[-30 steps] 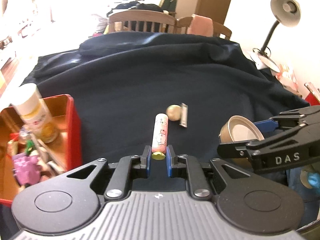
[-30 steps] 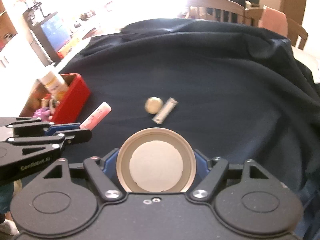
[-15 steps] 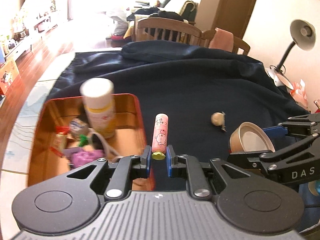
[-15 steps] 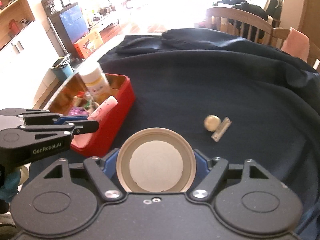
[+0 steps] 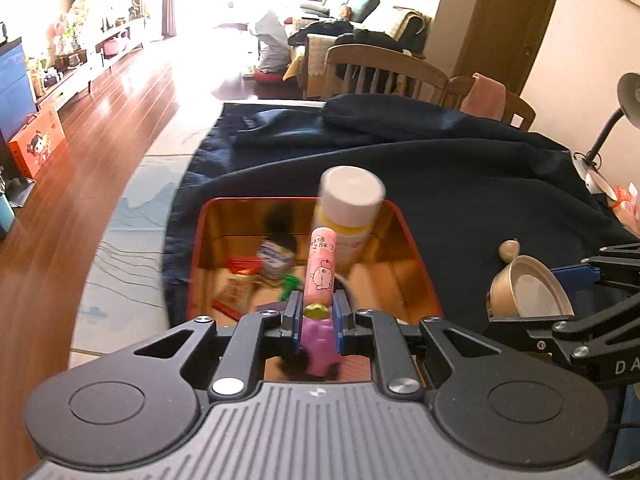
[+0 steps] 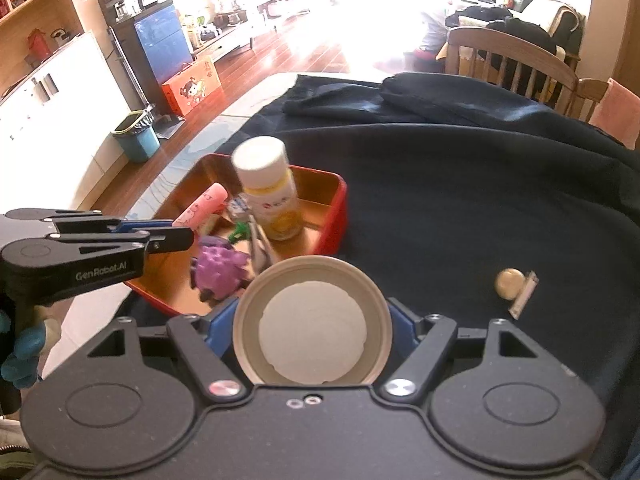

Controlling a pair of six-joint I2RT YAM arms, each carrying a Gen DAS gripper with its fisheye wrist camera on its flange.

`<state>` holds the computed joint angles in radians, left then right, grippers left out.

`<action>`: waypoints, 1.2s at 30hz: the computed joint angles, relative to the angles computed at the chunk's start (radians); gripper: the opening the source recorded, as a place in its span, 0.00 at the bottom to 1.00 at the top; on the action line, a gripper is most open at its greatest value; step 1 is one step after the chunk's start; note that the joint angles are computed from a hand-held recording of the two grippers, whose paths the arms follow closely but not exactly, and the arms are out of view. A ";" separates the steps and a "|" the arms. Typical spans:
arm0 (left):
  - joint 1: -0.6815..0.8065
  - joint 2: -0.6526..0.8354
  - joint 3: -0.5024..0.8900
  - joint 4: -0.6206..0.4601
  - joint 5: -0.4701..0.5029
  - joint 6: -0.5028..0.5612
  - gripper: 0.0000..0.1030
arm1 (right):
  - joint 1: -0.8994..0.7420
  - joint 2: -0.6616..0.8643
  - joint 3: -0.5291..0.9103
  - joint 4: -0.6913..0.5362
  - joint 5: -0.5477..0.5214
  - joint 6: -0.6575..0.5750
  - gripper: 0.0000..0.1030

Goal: Organize rigid objects
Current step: 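Carry pink tube and beige lid into the tin tray and open both tools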

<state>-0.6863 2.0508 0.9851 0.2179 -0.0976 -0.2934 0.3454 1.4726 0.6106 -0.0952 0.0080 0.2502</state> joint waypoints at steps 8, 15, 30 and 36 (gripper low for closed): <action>0.096 0.024 -0.003 0.027 0.041 0.079 0.14 | 0.102 0.132 0.096 0.028 0.065 0.060 0.73; 0.154 0.097 0.094 -0.011 0.080 0.139 0.14 | 0.128 0.277 0.188 0.057 0.087 0.064 0.73; 0.172 0.270 0.312 -0.118 0.115 0.217 0.14 | 0.145 0.424 0.293 0.032 0.105 0.016 0.73; 0.171 0.296 0.354 -0.155 0.126 0.221 0.14 | 0.143 0.425 0.297 0.032 0.097 0.017 0.73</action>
<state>-0.5151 2.3464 1.3391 0.0629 0.0283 -0.0719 0.4888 1.8976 0.9076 -0.0632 0.1052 0.2673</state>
